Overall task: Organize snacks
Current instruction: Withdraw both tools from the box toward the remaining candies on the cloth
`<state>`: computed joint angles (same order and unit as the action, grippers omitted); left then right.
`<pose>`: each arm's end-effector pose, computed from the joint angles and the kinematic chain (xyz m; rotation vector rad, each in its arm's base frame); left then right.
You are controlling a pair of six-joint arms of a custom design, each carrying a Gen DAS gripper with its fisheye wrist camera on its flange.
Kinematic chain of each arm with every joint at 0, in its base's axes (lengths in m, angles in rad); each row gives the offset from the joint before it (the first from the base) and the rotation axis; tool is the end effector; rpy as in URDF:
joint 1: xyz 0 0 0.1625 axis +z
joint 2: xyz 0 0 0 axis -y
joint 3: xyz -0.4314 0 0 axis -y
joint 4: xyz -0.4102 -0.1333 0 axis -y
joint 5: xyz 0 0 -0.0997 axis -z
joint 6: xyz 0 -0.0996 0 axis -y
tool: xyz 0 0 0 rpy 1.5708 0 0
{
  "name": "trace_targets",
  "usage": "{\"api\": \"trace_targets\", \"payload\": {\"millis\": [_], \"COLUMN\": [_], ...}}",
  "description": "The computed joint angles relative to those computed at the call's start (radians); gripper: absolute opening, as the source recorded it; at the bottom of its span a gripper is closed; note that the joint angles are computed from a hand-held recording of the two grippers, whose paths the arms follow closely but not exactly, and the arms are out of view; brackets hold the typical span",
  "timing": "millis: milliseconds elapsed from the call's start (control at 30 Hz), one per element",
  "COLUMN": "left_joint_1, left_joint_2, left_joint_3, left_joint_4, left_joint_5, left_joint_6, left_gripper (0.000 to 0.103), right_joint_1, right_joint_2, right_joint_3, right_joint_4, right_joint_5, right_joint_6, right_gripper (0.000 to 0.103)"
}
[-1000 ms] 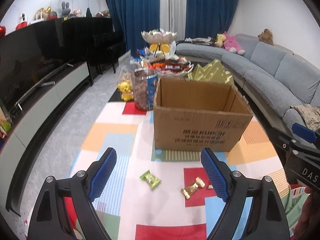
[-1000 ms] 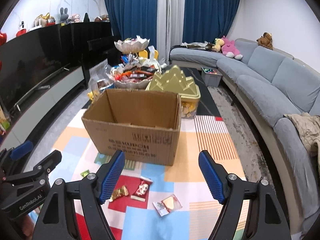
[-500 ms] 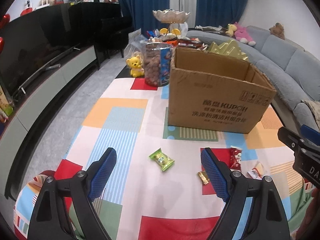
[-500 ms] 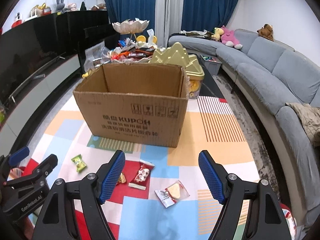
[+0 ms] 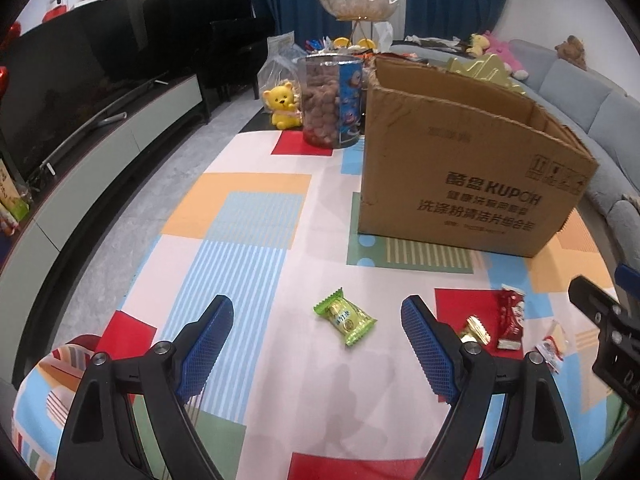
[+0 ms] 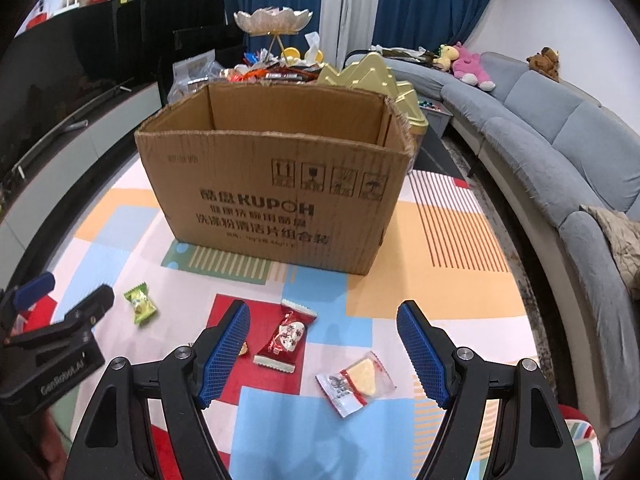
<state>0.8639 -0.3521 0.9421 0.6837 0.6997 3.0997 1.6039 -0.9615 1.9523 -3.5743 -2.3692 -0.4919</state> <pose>-0.2754 -0.6449 -0.0075 0.6084 2.2598 -0.7225 0.0812 -0.5811 0.2209 0.0674 -2.0611 0.8918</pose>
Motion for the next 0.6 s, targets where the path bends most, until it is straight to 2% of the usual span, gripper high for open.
{"api": "trace_targets", "payload": {"millis": [367,600], "left_joint_1": [0.033,0.044], "left_joint_2": [0.093,0.163], "left_joint_3": [-0.128,-0.230], "left_joint_4": [0.081,0.156], "left_joint_5": [-0.006,-0.021], "left_joint_6": [-0.057,-0.119], "left_gripper": [0.086,0.081], "right_joint_1": [-0.029,-0.046], "right_joint_2": [0.035,0.058], "right_joint_3": [-0.036,-0.055], "right_joint_4": [0.060,0.098], "right_joint_5": [0.009,0.013], "right_joint_6": [0.035,0.061], "right_gripper": [0.077,0.077]}}
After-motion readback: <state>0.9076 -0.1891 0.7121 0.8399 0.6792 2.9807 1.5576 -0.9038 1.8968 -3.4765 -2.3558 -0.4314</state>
